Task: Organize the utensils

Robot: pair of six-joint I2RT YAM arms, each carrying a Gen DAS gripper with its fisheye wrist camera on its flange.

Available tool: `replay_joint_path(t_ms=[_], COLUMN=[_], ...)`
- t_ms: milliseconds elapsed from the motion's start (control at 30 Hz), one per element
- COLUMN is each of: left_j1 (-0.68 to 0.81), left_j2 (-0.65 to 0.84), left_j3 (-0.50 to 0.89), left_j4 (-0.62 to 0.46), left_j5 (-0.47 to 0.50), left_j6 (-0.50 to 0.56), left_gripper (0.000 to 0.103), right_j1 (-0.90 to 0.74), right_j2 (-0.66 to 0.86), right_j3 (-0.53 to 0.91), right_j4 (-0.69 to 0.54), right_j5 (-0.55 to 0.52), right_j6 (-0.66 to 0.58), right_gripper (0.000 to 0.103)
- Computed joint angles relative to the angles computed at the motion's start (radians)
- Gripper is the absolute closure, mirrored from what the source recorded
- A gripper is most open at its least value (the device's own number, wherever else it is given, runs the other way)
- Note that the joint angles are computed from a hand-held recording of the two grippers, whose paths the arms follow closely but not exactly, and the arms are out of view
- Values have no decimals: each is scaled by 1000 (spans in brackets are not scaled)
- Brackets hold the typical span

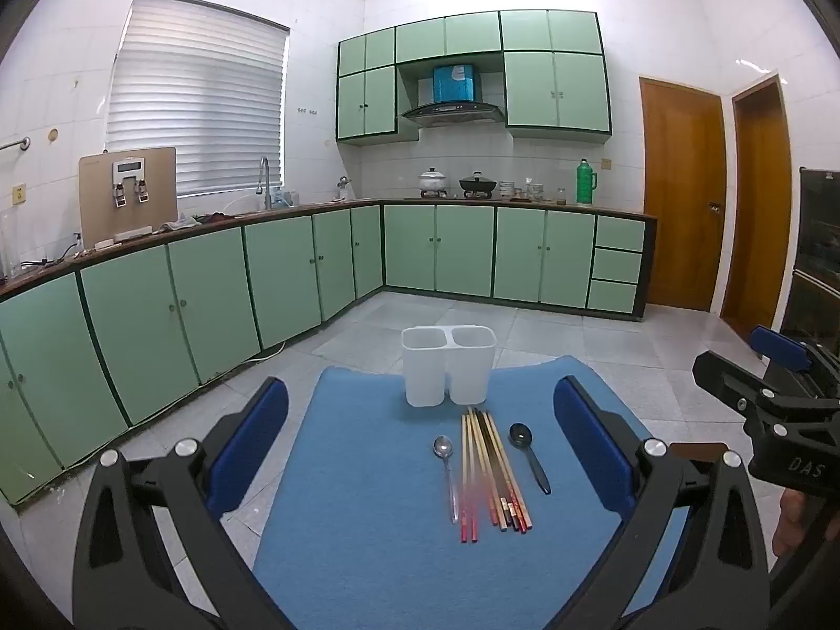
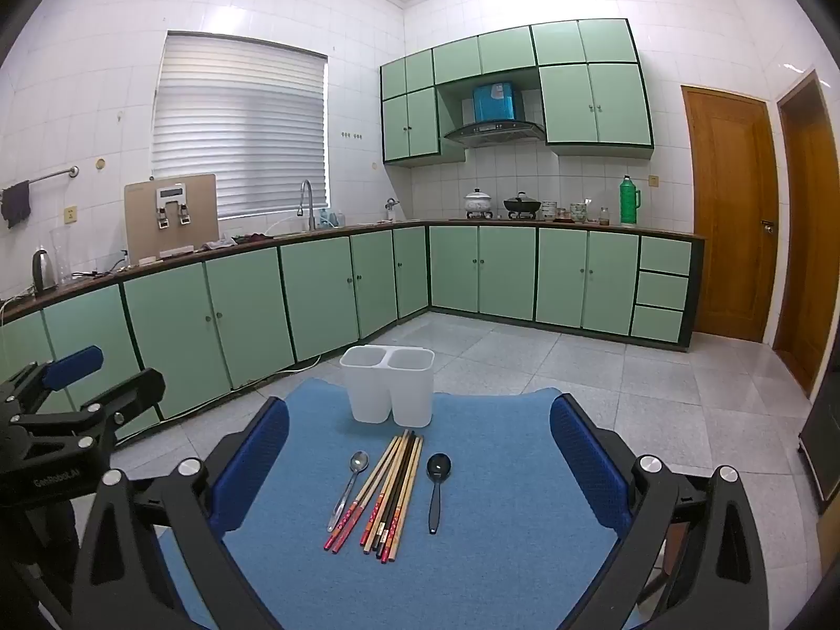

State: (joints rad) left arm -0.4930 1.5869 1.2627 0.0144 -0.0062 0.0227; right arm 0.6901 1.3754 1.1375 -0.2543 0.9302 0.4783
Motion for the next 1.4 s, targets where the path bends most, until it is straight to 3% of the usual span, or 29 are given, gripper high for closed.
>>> replay_joint_path(t_ms=[1400], left_j1=[25], left_j2=[-13], left_j3=[-40], left_j4=[29], left_j5=[21], left_j6=[8], left_gripper=[5], right_j1=[1], right_j2=[4], right_j3=[8], right_j4=[-10], right_j5=[0], right_j6=[4], right_gripper=[6])
